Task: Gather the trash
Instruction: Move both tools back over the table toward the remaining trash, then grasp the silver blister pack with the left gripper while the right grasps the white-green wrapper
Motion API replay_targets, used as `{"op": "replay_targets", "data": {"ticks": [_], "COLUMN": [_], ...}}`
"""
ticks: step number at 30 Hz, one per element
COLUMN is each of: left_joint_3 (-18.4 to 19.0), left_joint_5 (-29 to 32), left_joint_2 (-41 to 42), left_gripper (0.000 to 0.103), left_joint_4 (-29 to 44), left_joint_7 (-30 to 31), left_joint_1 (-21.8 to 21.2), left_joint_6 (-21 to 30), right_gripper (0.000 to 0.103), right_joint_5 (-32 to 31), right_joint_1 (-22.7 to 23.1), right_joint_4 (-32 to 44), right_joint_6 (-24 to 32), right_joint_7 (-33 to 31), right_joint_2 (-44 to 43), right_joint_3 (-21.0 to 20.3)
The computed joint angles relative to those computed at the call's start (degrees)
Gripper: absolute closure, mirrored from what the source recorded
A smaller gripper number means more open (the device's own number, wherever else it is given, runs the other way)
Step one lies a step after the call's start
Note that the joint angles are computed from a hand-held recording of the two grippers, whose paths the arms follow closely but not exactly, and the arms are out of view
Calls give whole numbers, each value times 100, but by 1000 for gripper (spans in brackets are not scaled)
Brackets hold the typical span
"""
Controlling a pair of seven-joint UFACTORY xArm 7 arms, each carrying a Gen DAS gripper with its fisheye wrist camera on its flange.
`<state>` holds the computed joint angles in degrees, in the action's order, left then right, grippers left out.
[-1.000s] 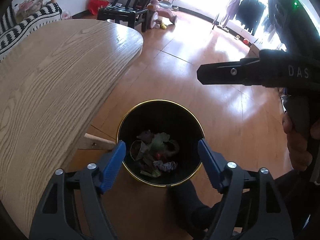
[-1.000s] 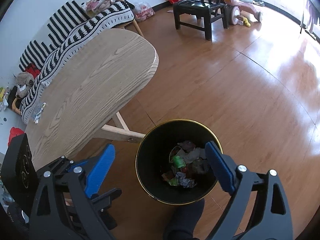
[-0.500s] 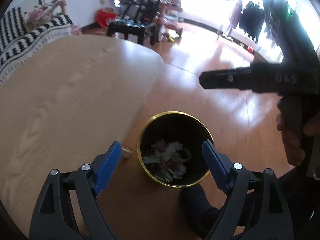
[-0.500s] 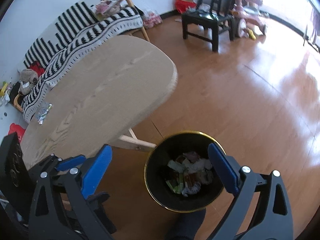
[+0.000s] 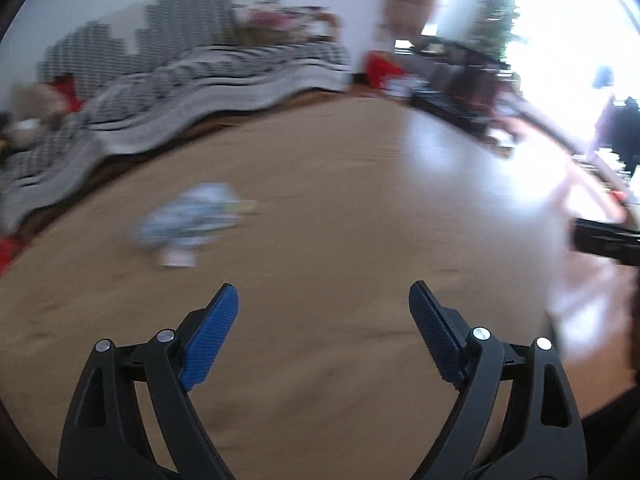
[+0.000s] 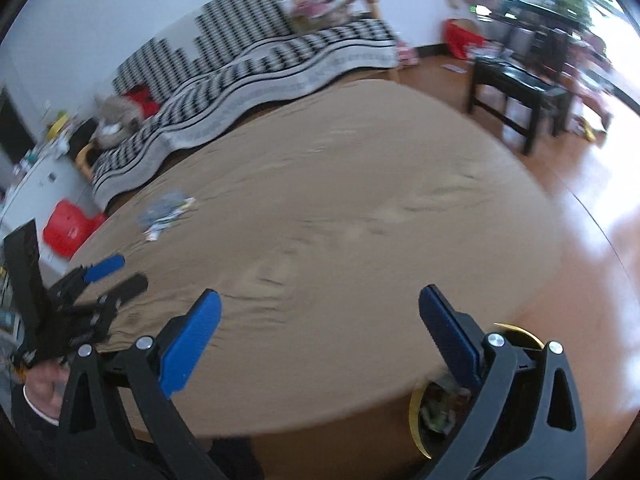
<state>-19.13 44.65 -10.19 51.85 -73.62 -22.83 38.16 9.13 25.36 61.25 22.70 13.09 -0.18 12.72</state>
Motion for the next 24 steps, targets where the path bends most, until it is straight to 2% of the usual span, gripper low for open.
{"op": "replay_targets", "data": {"ticks": [2, 4, 6, 8, 10, 13, 18, 22, 23, 24], "left_joint_3": [114, 265, 452, 618, 649, 716, 789, 983, 1020, 1064], "left_joint_5": [128, 97, -52, -207, -253, -312, 101, 93, 172, 185], "left_joint_2": [-319, -536, -707, -758, -792, -316, 493, 927, 1043, 1121], "left_gripper": [18, 18, 18, 18, 18, 18, 18, 19, 20, 26], "left_joint_4": [-308, -568, -731, -854, -979, -702, -149, 234, 350, 419], "left_joint_7": [80, 268, 465, 591, 666, 1005, 1376, 1729, 1761, 1840], "left_joint_1": [169, 374, 602, 848, 1068, 1361, 1386, 1207, 1149, 1090], "left_joint_6": [380, 466, 278, -132, -389, -709, -847, -965, -889, -852], "right_gripper": [7, 7, 7, 7, 7, 7, 7, 7, 7, 7], "right_joint_5": [-364, -803, -983, -1063, -1093, -984, -743, -555, -524, -493], "right_joint_1": [188, 459, 669, 863, 1013, 1151, 1249, 1303, 1323, 1341], "right_joint_4": [589, 1228, 1697, 2228, 2680, 3299, 3977, 4515, 4574, 4707], "right_joint_6": [48, 198, 356, 578, 787, 1008, 1224, 1449, 1467, 1526], "right_joint_7": [192, 434, 507, 465, 392, 286, 38, -195, -223, -245], "right_joint_2": [553, 1120, 1540, 1999, 2374, 2868, 3376, 3741, 3784, 3873], "right_joint_3": [136, 180, 186, 199, 190, 197, 209, 234, 222, 212]}}
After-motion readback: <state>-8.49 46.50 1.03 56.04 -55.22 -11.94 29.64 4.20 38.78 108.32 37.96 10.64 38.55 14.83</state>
